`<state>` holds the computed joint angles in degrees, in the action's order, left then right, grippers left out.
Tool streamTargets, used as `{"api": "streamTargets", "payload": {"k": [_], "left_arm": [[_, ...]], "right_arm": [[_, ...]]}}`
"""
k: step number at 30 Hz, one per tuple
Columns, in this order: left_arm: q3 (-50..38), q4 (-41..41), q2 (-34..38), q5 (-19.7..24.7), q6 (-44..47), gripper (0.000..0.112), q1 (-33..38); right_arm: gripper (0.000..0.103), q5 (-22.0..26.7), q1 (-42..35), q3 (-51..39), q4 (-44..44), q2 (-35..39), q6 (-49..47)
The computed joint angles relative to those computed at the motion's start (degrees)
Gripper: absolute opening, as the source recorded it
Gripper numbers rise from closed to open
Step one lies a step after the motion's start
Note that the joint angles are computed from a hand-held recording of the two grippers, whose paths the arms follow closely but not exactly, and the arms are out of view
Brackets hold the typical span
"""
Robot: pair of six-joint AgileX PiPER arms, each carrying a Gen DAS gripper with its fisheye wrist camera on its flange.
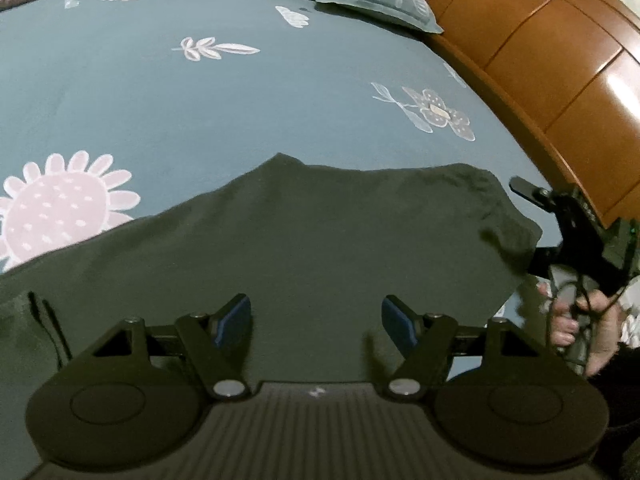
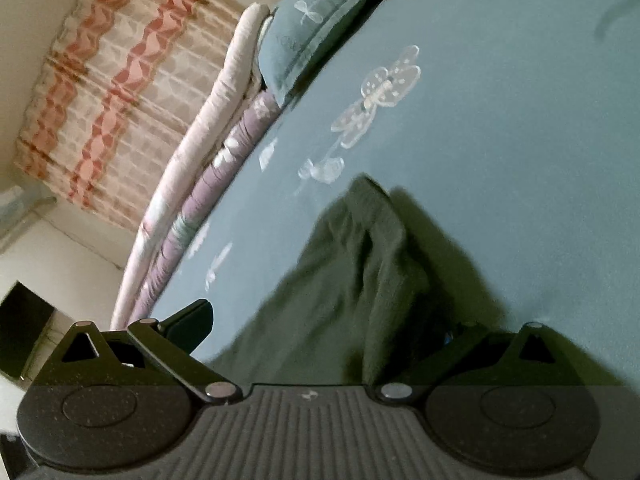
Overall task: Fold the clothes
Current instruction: 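Close the right gripper on the dark green elastic waistband, then lift the grasped waistband up off the sheet with the right gripper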
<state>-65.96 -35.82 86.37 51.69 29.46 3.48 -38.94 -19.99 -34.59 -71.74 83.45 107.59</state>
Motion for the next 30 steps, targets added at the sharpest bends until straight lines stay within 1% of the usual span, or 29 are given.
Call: {"api": "streamTargets", "payload": {"k": [3, 5, 6, 8, 9, 10, 11, 12, 13, 15, 17, 19, 23, 25, 27, 30], "left_arm": [[0.75, -0.74, -0.6, -0.01, 0.67, 0.072, -0.05], [1.01, -0.45, -0.9, -0.01, 0.48, 0.072, 0.14], [1.02, -0.14, -0.93, 0.01, 0.17, 0.072, 0.3], [0.93, 0.26, -0.97, -0.12, -0.66, 0.072, 0.53], [0.87, 0.32, -0.98, -0.24, -1.08, 0.072, 0.64], [0.77, -0.03, -0.88, -0.22, -1.22, 0.072, 0.66], [0.58, -0.54, -0.67, 0.09, -1.07, 0.072, 0.69], [0.34, -0.72, -0.47, 0.34, -1.02, 0.072, 0.45], [0.24, -0.57, -0.4, 0.29, -0.97, 0.072, 0.04], [0.07, -0.28, -0.27, 0.18, -0.89, 0.072, -0.8], [-0.01, -0.42, -0.15, 0.32, -0.86, 0.072, -1.41], [-0.04, 0.1, -0.15, 0.32, -1.46, 0.072, -1.99], [-0.12, 1.04, -0.26, 0.32, -2.7, 0.072, -2.39], [-0.24, 1.97, -0.4, 0.24, -3.55, 0.072, -2.69], [-0.22, 2.21, -0.61, 0.14, -3.93, 0.072, -2.85], [-0.18, 2.59, -0.93, -0.01, -4.52, 0.072, -3.1]], "right_arm": [[0.103, 0.97, 1.48, 0.64, 4.28, 0.38, -6.17], [0.102, -0.48, 1.43, 3.19, 6.45, -0.47, -13.13], [0.098, -0.45, 1.51, 4.08, 7.24, -0.86, -15.51], [0.09, -1.49, 0.17, 5.17, 8.23, -0.81, -16.67], [0.08, -1.84, -0.72, 5.69, 9.05, -0.69, -16.5], [0.065, -1.81, -1.52, 6.22, 9.96, -0.61, -16.25], [0.056, -1.59, -2.23, 6.74, 10.5, -0.45, -16.59], [0.036, -1.29, -2.9, 7.26, 10.89, -0.22, -17.3], [0.022, -2.11, -4.08, 7.48, 10.35, 0.41, -17.0], [0.021, -4.24, -6.57, 7.05, 7.36, 1.7, -14.24], [0.021, -1.26, -5.42, 5.55, 4.99, 1.01, -9.84], [0.022, 0.92, -3.89, 4.8, 5.37, 0.75, -7.77], [0.022, -0.26, -3.62, 5.69, 9.16, 1.66, -11.37], [0.022, 0.05, -3.11, 5.9, 9.46, 1.54, -13.57], [0.022, 0.15, -3.33, 5.34, 7.77, 1.67, -12.6], [0.021, -1.01, -5.01, 3.65, 2.21, 2.41, -7.68]]}}
